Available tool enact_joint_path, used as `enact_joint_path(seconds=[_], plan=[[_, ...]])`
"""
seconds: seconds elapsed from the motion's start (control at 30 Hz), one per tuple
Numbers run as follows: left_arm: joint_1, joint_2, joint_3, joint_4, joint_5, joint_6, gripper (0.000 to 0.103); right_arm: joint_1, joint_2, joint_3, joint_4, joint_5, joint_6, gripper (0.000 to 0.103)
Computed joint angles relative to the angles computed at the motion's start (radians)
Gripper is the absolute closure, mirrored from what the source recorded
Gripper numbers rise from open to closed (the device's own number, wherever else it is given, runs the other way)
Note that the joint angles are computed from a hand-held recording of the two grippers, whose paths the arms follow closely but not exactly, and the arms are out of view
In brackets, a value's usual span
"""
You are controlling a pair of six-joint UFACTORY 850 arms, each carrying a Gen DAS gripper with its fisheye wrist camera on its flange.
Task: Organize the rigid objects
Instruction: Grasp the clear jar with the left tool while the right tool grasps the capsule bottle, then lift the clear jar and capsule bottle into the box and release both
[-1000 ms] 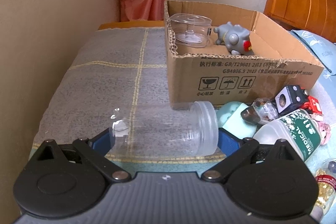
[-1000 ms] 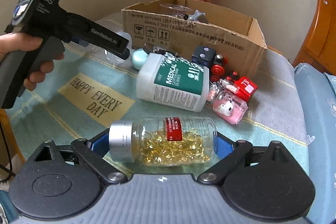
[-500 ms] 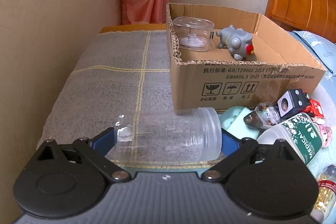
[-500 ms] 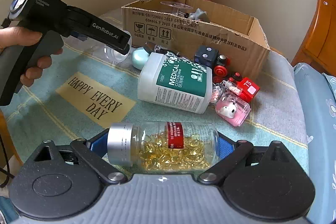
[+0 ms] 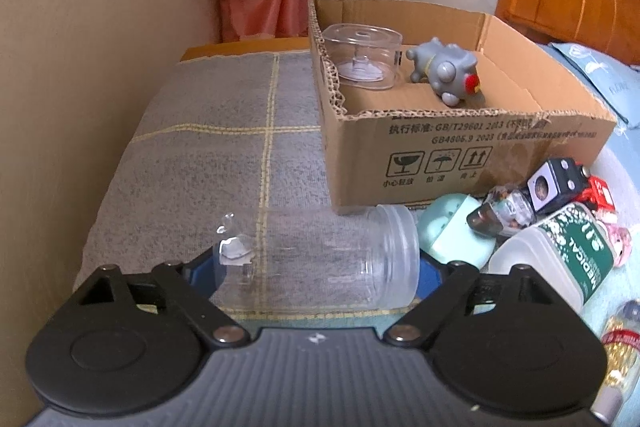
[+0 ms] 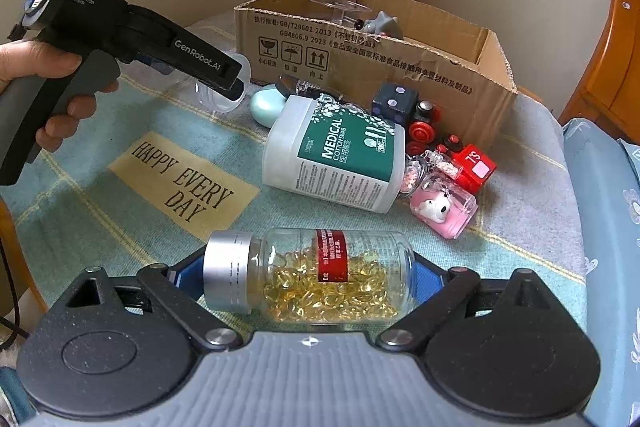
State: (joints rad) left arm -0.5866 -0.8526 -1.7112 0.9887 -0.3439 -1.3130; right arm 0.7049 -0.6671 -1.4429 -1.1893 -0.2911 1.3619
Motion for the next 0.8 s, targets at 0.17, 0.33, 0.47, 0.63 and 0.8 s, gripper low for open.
enact_joint_path(seconds=[0.17, 0.33, 0.47, 0.63, 0.8], plan=[[0.007, 0.017, 0.012, -0.076, 0.010, 0.134, 0.013, -0.011, 0.007, 0.000, 0.110, 0.022, -0.121, 0.005], [0.014, 0.046, 0.039, -0.162, 0.023, 0.269, 0.013, -0.020, 0.010, -0.010, 0.283, 0.024, -0.314, 0.005], [0.018, 0.077, 0.066, -0.242, 0.034, 0.366, 0.013, -0.029, 0.022, -0.007, 0.389, 0.032, -0.434, 0.005], [0.016, 0.114, 0.093, -0.402, 0.057, 0.565, 0.013, -0.046, 0.041, 0.002, 0.575, 0.053, -0.622, 0.005], [0.011, 0.144, 0.093, -0.518, 0.075, 0.722, 0.013, -0.063, 0.056, -0.004, 0.681, 0.058, -0.750, 0.005]])
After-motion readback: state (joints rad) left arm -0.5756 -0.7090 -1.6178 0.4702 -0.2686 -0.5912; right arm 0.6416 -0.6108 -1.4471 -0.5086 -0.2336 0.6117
